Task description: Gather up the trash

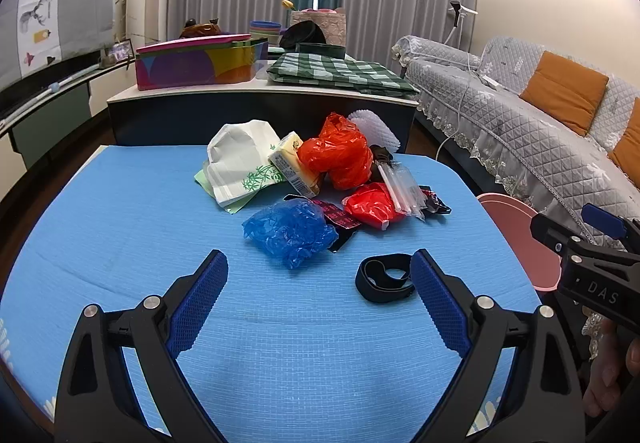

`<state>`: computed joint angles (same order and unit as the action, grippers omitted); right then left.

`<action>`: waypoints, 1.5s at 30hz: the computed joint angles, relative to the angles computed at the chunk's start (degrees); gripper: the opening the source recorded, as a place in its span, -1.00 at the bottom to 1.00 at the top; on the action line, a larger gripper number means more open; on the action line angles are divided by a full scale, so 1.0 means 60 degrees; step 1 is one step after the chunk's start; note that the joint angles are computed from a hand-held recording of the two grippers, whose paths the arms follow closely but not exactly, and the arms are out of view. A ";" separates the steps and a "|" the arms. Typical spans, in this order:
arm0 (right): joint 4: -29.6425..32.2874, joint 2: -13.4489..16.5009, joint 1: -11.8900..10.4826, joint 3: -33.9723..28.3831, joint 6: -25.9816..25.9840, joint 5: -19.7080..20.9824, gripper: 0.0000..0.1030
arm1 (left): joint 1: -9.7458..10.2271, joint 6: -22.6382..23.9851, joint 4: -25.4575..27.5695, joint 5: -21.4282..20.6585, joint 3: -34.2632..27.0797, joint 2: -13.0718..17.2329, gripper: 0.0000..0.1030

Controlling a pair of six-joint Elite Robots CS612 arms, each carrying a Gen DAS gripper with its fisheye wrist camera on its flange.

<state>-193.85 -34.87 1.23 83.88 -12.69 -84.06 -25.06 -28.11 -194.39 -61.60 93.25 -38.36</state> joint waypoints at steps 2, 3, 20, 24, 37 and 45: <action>0.0009 -0.0002 0.0001 -0.0001 0.0014 -0.0007 0.71 | -0.0001 -0.0022 0.0009 -0.0011 0.0002 -0.0001 0.74; 0.0009 -0.0002 0.0001 -0.0001 0.0014 -0.0007 0.71 | -0.0003 -0.0014 -0.0003 0.0000 0.0004 0.0001 0.74; 0.0076 -0.0007 -0.0011 -0.0006 -0.0017 0.0140 0.71 | -0.0013 -0.0031 -0.0028 0.0015 0.0002 0.0006 0.74; 0.0068 -0.0011 -0.0024 0.0001 0.0007 0.0205 0.71 | -0.0010 -0.0063 -0.0019 -0.0003 -0.0005 0.0007 0.74; 0.0403 0.0051 0.0034 -0.0135 -0.0021 0.0599 0.28 | 0.0074 -0.0305 -0.0071 -0.0131 0.0070 -0.0030 0.52; 0.1618 0.0213 0.0135 -0.0540 -0.0244 0.1493 0.02 | 0.0292 -0.0834 0.0161 -0.0301 0.0102 -0.0060 0.17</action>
<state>-184.14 -33.59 2.04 80.64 -14.15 -75.10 -23.31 -33.11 -193.42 -63.41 93.86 -38.72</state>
